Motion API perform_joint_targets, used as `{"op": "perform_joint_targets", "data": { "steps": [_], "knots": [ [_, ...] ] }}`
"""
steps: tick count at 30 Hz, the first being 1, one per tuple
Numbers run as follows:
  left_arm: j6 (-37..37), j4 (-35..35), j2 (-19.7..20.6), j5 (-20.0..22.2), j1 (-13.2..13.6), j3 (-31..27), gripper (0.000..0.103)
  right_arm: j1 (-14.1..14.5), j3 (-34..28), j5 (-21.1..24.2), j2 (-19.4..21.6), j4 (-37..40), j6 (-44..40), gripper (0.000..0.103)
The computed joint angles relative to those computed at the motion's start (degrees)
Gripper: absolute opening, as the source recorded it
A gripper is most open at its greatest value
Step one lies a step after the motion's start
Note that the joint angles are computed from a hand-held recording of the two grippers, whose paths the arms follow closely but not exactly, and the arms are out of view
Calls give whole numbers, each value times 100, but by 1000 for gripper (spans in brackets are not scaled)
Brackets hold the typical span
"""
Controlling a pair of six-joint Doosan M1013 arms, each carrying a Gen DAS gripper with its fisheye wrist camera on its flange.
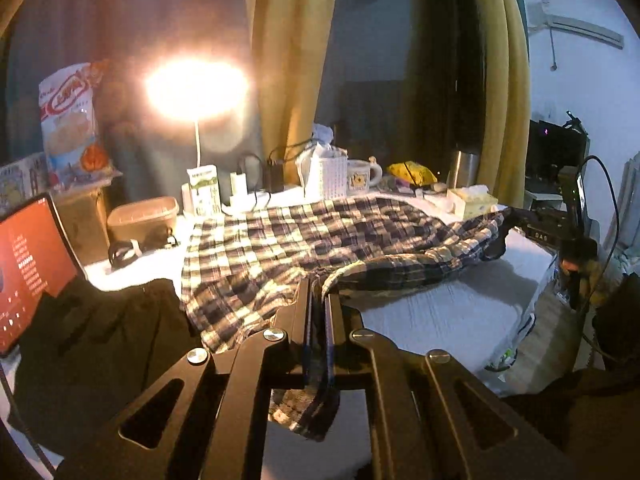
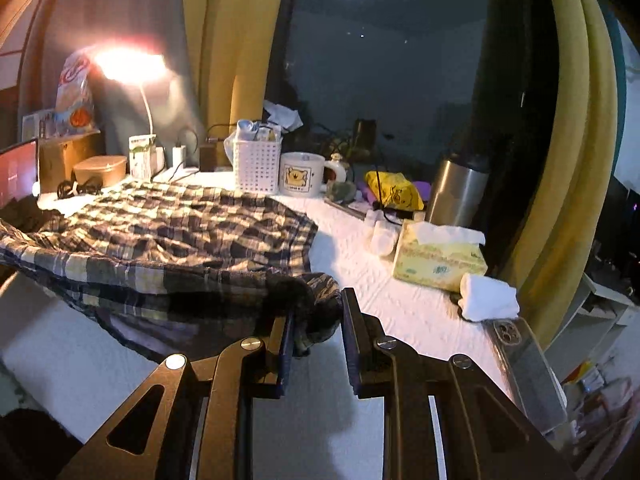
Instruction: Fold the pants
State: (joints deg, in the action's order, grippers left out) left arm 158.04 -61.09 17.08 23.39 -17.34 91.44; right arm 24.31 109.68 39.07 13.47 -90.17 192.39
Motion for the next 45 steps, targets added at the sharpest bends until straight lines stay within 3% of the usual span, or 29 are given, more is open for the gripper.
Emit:
{"op": "perform_joint_targets", "data": {
  "steps": [25, 40, 45],
  "knots": [
    [-1124, 1213, 687, -284, -90, -1271, 4, -585, -628, -785, 129, -458, 172, 22],
    [-2239, 2307, 1259, -80, -85, -2165, 4, -902, -1222, -1235, 492, -46, -258, 22],
    [-2382, 2545, 1462, -30, -84, -2492, 4, -982, -1434, -1362, 617, 401, -679, 22]
  ]
}}
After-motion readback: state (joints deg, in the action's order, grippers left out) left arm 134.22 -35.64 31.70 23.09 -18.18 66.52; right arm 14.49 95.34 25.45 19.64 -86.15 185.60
